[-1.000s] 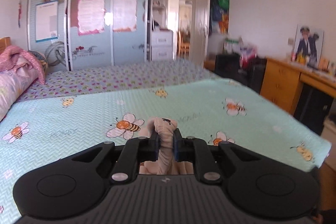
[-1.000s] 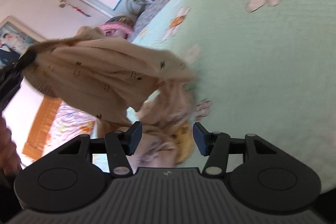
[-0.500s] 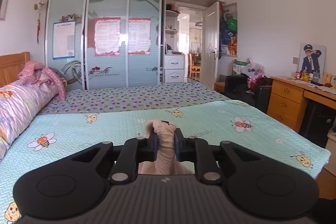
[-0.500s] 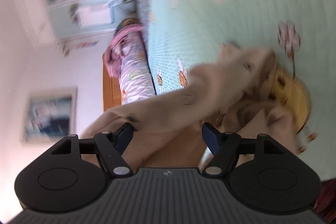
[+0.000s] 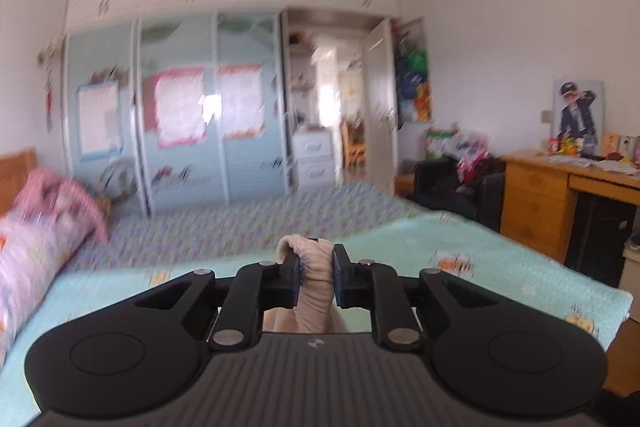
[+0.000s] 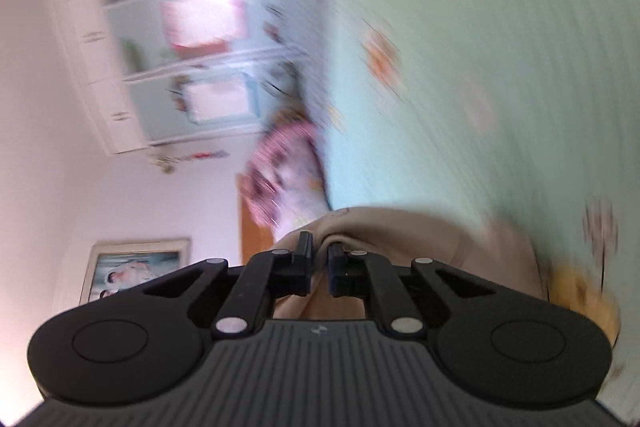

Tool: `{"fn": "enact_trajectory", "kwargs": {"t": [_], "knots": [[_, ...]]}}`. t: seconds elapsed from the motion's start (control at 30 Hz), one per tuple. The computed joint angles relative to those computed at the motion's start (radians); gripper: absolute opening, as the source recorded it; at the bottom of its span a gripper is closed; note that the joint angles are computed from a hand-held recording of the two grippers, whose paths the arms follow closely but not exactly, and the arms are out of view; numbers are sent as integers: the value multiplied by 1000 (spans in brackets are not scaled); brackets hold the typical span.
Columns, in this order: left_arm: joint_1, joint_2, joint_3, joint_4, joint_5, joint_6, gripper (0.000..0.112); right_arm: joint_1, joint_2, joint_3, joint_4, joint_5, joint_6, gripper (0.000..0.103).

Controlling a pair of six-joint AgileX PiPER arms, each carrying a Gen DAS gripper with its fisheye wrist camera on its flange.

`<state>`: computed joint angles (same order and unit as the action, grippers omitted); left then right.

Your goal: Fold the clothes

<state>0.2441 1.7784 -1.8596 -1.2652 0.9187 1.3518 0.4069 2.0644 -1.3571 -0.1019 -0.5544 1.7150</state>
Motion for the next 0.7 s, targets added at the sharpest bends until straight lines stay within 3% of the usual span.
{"fn": "enact_trajectory", "kwargs": {"t": [0.13,0.33,0.57,0.7], "knots": [[-72,18,-154,-71,-18,-64,17,-147,-319,85,23,101,-291,8],[-145,-13,-227,-194,-83,-97,19,-291,-670,-4,-67,376,-553,8],[-199,-46,-133,-180,-67,-108,19,-328,-871,88,487,486,-1242,7],[-184,-69,-39,-184,-36,-83,20,-314,-811,88,886,473,-1633,7]]}}
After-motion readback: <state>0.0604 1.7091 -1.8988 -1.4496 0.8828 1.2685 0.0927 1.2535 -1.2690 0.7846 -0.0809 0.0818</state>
